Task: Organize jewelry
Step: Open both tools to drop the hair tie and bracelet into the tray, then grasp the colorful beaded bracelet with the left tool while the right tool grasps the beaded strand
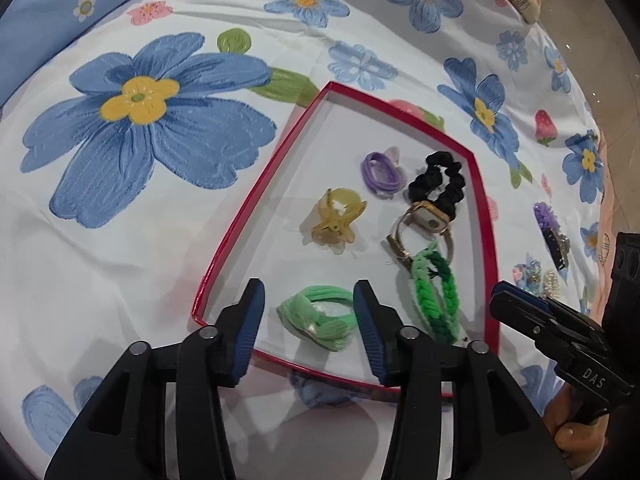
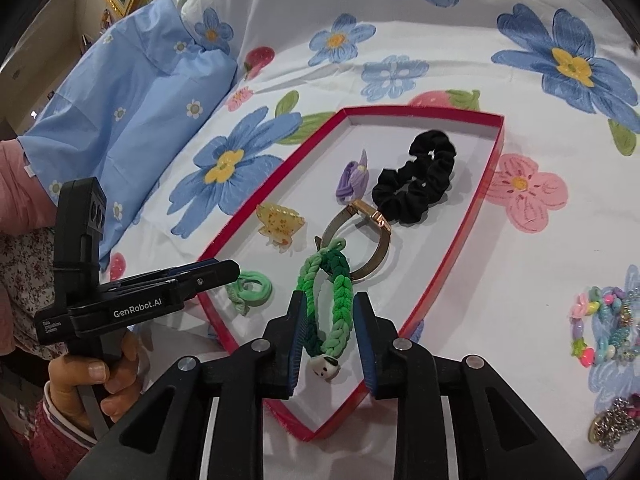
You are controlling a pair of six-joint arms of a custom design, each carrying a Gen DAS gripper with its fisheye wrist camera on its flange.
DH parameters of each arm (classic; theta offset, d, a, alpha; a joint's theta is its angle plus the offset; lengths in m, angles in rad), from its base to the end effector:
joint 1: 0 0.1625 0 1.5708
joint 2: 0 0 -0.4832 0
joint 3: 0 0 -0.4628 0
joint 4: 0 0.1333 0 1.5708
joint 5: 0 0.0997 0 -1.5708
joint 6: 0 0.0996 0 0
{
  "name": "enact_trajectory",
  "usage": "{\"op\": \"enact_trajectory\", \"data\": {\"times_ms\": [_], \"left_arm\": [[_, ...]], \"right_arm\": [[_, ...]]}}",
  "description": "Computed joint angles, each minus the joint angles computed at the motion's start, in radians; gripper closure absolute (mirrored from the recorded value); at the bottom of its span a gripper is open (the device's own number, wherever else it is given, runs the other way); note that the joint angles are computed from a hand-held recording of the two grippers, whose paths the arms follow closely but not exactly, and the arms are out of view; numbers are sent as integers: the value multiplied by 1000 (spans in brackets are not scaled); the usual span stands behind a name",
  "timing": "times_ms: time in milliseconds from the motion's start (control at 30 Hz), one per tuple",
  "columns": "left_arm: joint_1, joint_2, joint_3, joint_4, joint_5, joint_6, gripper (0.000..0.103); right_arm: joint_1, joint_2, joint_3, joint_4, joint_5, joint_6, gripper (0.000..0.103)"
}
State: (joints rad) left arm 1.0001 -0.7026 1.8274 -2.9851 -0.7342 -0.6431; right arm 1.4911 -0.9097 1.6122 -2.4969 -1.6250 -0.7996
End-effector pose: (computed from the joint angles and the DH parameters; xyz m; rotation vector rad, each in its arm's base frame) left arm -0.1946 -0.6867 0.0217 -0.2479 2.4482 -0.9166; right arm 0.0663 -0.7769 0.1700 1.0431 -2.7976 0.2689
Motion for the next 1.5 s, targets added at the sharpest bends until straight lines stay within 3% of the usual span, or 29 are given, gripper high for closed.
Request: {"op": "enact_trajectory", "data": {"times_ms": [233,867,1233,1500], "left_arm": [[-28,4,-4,-13,-2,12,54],[-91,95,-119,23,-81,112,54],[-108,161,-219,77,-119,172,54],[-99,225,-323,138,-143,208,54]], "right_arm": [[-20,-46,20,-25,38,18,67],[-129,-165,37,-105,57,95,64],[-167,-168,-2,-117,65,121,64],[-171,-102,-88,-96,28,129,65]]}}
